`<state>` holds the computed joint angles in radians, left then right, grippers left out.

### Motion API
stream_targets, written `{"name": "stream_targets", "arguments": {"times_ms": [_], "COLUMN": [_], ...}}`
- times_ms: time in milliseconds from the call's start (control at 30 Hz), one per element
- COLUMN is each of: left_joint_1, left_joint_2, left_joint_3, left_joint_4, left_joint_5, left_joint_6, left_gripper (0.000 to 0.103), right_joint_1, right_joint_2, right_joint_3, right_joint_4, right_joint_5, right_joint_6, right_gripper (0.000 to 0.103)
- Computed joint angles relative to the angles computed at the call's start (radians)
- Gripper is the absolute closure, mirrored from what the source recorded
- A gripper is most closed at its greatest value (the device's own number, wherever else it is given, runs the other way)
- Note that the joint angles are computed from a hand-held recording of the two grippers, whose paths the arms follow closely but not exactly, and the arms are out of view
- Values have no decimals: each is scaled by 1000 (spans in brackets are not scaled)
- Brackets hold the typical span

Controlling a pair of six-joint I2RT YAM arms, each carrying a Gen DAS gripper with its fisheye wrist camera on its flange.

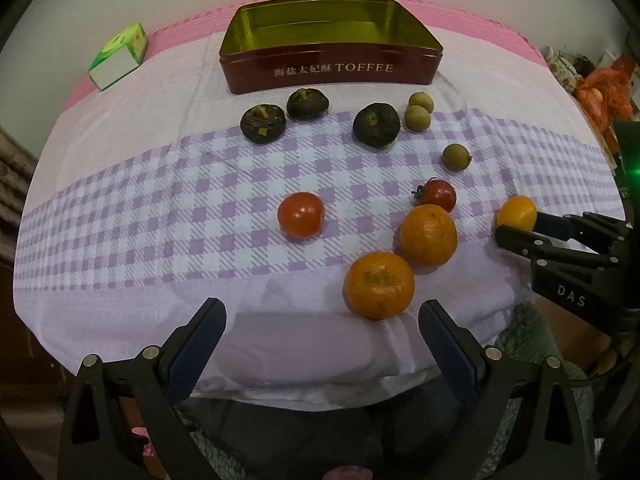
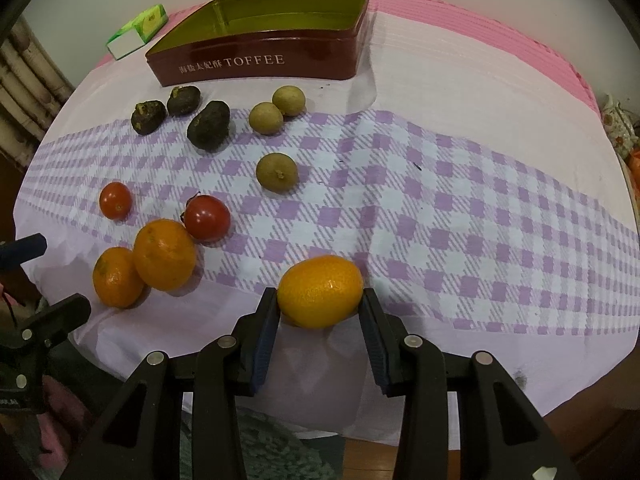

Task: Organize fruits
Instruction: 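Grasp a tangerine with the left gripper while the right gripper holds the yellow orange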

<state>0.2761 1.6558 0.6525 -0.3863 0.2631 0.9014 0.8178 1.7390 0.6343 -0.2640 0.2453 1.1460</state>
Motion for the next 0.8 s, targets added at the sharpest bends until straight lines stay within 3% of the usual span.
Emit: {"name": "stream_targets", "arguments": {"times_ms": [300,800], "left_joint_1": [-32,-77], "left_joint_2": [27,82], "left_joint_3": [22,-6], "left_joint_4": [-24,74], "left_joint_5": [-34,-99], "left_joint_6": [-63,-98], "left_gripper": [10,15], "right_joint_1": [-1,-2], "right_joint_2": [-13,-14], "right_joint_3": [-11,-14], "right_joint_4": [4,4], "right_joint_5": [-4,-2], "right_joint_6": [6,4], "right_gripper": [65,65]}}
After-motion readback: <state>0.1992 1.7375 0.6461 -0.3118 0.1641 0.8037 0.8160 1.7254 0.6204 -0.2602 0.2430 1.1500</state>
